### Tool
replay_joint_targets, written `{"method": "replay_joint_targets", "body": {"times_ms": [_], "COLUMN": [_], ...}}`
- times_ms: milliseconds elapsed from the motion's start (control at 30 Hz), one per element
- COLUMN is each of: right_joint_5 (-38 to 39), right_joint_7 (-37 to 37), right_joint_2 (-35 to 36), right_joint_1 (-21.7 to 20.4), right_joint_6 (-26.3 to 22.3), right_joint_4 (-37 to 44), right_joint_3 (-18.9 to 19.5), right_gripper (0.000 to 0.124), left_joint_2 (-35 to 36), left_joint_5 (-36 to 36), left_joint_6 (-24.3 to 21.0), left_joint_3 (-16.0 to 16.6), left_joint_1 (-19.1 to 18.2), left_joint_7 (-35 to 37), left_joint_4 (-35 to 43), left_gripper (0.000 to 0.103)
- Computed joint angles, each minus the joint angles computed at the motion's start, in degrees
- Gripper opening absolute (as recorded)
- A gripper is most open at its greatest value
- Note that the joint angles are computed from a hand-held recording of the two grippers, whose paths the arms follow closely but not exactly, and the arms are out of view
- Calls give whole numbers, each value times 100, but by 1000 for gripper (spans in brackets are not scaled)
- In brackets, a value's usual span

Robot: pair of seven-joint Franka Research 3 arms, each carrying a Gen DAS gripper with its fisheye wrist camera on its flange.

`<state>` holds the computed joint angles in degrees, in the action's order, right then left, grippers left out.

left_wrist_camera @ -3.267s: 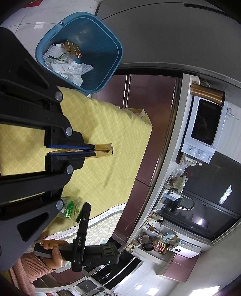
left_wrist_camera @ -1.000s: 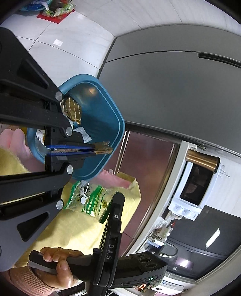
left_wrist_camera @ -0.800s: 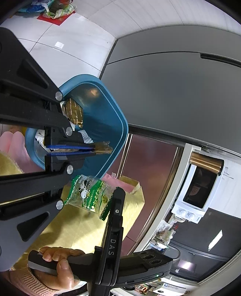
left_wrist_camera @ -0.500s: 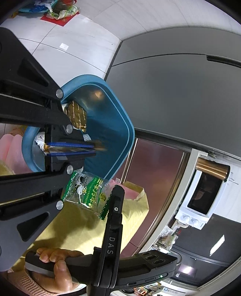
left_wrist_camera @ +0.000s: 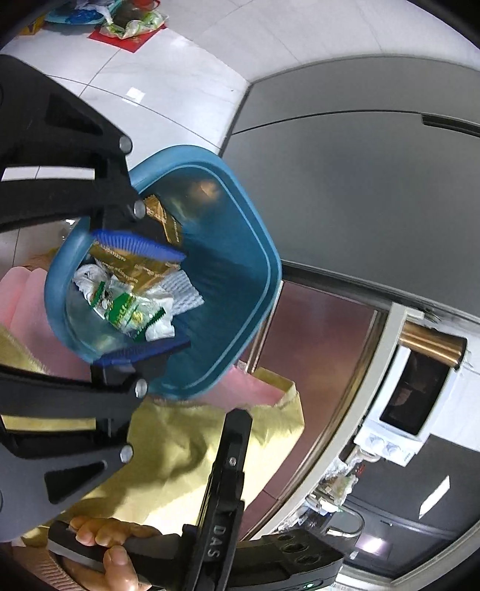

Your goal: Collect trash

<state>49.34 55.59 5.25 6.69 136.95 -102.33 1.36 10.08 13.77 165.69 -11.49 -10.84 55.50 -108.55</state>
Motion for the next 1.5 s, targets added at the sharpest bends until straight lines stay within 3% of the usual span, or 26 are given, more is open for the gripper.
{"method": "replay_joint_targets", "body": {"times_ms": [200, 233, 333, 533, 600, 700, 967, 1167, 1300, 1500], "right_joint_5": [336, 347, 393, 192, 149, -31, -748, -1141, -1385, -1780], "right_joint_7": [-714, -799, -1098, -1124, -1076, -922, -220, 206, 561, 936], "right_joint_2": [-940, -1055, -1549, -2399, -2623, -3007, -3838, -4147, -4366, -4607], "right_joint_1": [-15, 6, 82, 183, 252, 295, -85, -355, -748, -961], "right_joint_6": [567, 683, 1224, 2332, 2693, 3221, 4322, 4814, 4788, 4956], "right_joint_4": [-967, -1093, -1652, -2698, -2989, -3490, -4572, -5022, -5252, -5515], "right_joint_3": [-171, -210, -323, -521, -609, -702, -624, -533, -347, -295], "right_gripper": [58, 64, 80, 96, 96, 96, 96, 96, 96, 96], "left_joint_2": [-331, -389, -494, -532, -520, -392, -191, -153, -157, -184], "left_joint_5": [724, 951, 1800, 2966, 3170, 4136, 5046, 5621, 5950, 6277], "left_joint_6": [413, 478, 653, 728, 830, 602, 126, -154, -300, -445], "left_joint_3": [107, 136, 222, 138, 117, 173, 1, -62, -103, -182], "left_joint_1": [-237, -305, -482, -713, -764, -1029, -1371, -1581, -1656, -1701], "left_joint_7": [-502, -681, -1321, -2358, -2717, -3631, -4132, -4513, -4735, -4955], "left_joint_4": [-246, -279, -311, -165, -142, 159, 625, 821, 892, 918], "left_gripper": [80, 88, 97, 97, 97, 97, 97, 97, 97, 97]}}
